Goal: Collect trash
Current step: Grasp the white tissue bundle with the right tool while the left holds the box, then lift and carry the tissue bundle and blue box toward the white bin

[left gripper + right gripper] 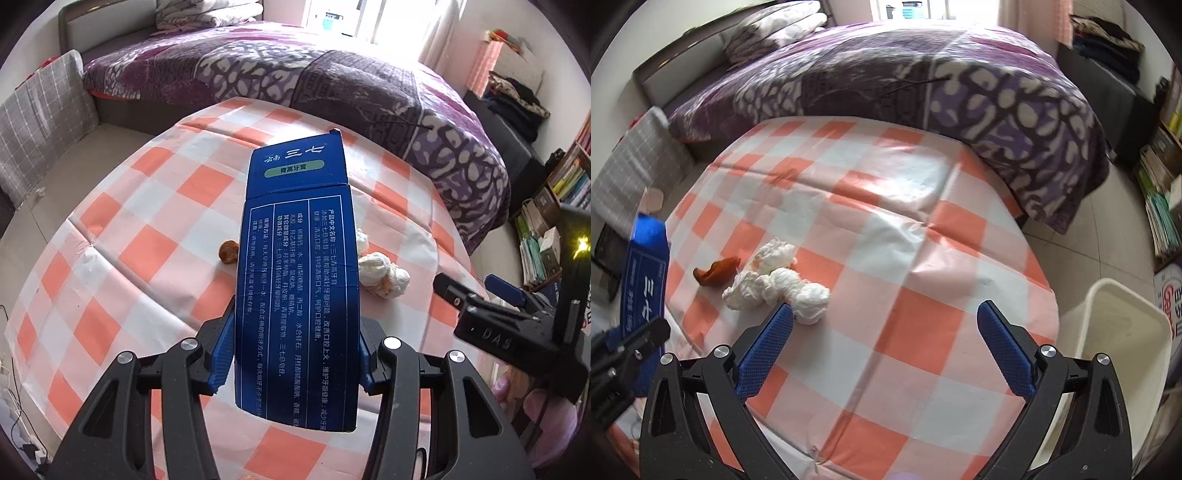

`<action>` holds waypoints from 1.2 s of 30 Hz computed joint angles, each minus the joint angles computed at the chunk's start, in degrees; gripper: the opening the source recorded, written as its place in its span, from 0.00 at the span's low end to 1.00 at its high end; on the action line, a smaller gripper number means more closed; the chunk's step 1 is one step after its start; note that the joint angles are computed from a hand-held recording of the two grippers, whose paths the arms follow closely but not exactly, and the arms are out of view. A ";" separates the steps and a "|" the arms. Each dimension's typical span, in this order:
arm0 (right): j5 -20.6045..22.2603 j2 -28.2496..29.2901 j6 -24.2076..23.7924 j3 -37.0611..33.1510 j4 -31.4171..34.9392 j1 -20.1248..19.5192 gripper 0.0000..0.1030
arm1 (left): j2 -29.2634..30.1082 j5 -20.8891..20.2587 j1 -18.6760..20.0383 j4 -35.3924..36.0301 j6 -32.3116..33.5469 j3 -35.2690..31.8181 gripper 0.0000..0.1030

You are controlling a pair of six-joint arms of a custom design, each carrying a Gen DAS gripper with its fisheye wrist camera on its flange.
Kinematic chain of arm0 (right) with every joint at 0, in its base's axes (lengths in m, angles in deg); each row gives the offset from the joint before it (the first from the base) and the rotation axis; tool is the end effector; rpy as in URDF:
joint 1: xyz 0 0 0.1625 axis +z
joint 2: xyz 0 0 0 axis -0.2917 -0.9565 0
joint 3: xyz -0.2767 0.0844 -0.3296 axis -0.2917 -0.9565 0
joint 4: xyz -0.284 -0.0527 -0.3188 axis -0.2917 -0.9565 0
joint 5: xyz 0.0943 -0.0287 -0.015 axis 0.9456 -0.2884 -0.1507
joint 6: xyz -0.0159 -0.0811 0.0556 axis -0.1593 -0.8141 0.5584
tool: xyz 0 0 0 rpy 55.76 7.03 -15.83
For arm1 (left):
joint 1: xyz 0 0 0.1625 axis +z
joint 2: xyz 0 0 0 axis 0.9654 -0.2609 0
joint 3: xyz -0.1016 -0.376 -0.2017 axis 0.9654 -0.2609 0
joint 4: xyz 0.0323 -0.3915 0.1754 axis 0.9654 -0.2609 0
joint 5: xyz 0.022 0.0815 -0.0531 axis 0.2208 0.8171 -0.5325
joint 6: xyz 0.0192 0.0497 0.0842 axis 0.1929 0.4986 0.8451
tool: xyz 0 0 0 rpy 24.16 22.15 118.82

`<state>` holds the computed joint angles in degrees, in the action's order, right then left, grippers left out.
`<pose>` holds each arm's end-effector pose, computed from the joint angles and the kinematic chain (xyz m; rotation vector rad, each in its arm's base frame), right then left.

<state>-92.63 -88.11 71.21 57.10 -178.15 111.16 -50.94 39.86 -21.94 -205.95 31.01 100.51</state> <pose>0.1353 -0.8427 0.2978 0.1629 -2.3534 0.7120 -0.3725 -0.8273 0.1132 0.3179 2.4544 -0.6215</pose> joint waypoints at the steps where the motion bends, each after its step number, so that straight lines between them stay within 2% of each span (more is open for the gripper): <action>1: 0.01 0.99 -2.29 -0.74 0.22 0.25 0.93 | -0.47 0.03 0.24 -0.20 -0.36 0.47 0.50; 4: -0.14 3.01 -6.76 -2.26 1.04 0.70 0.92 | -1.32 0.10 0.85 -0.08 -1.37 1.03 0.50; 7: 0.14 4.64 -8.88 -3.71 2.16 0.93 0.91 | -1.77 0.25 1.33 0.09 -2.20 1.42 0.50; 16: 0.16 8.67 -7.62 -8.39 8.25 1.19 0.72 | -3.36 0.95 2.43 0.08 -4.54 3.05 0.50; 17: 0.17 8.88 -7.33 -8.65 8.57 1.17 0.67 | -3.45 1.08 2.50 0.02 -4.73 3.14 0.50; 20: 0.30 9.50 -5.66 -9.73 10.01 1.11 0.40 | -3.60 1.45 2.64 -0.31 -5.17 3.25 0.50; 23: 1.94 9.08 -4.14 -9.58 9.94 1.09 0.32 | -3.73 2.20 2.65 -1.24 -5.31 3.52 0.50; 31: 7.15 5.25 -3.60 -4.36 -0.23 2.07 0.30 | -4.00 6.62 1.72 -8.71 -3.11 5.03 0.50; 36: 8.56 3.14 -4.39 -1.14 -7.21 2.76 0.30 | -3.39 10.24 0.50 -15.13 0.86 5.31 0.50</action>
